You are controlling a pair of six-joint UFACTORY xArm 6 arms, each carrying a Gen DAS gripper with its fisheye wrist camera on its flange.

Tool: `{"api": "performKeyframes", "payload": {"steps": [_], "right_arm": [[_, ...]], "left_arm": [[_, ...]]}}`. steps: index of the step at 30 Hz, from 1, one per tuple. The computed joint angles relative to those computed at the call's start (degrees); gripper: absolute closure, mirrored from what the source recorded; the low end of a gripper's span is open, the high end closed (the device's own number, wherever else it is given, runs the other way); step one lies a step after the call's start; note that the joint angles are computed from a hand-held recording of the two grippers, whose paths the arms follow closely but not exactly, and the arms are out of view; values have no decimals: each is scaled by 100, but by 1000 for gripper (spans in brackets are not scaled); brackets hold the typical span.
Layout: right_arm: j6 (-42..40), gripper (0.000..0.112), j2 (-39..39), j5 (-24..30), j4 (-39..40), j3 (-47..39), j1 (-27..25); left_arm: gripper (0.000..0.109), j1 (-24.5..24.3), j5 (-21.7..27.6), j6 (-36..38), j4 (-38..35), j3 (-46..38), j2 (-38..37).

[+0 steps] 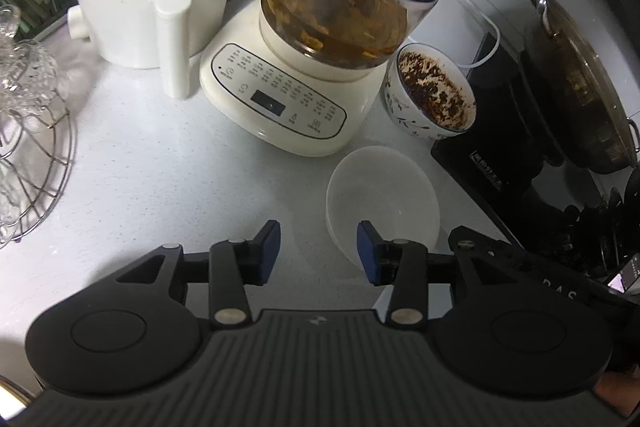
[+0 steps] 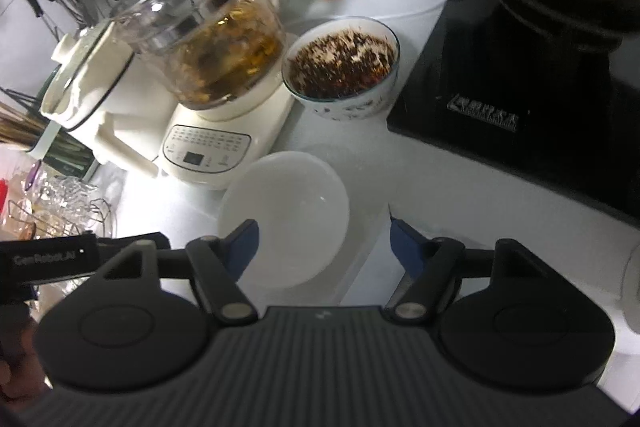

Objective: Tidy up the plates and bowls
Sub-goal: 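Move both open grippers to the white bowl beside the kettle, then close both grippers on the rim of the white bowl, then lift the white bowl with both grippers and carry it toward the blue bowls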

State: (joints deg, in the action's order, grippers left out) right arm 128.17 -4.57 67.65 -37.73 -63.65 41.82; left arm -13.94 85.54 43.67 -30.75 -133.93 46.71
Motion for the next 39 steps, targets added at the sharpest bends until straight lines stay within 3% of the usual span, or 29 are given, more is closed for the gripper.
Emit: {"api": "performKeyframes", "payload": {"steps": [6, 14, 18, 28, 33, 39], "right_arm": [[278, 40, -151, -345, -117, 387, -130], [107, 64, -260, -900, 3, 770, -472], [-45, 75, -278, -1203, 104, 951, -645], [-32, 101, -169, -1847, 48, 1167, -856], [-61, 103, -112, -2001, 71, 1153, -903], [-53, 103, -109, -2051, 48, 1167, -881]], "left_arm": [[60, -164, 10, 0, 25, -183, 221], [61, -379, -110, -42, 130, -116, 335], [63, -446, 39, -272, 288, -528, 665], [95, -591, -346, -201, 498, -206, 623], [101, -634, -804, -42, 493, 433, 271], [101, -597, -701, -79, 499, 331, 310]]}}
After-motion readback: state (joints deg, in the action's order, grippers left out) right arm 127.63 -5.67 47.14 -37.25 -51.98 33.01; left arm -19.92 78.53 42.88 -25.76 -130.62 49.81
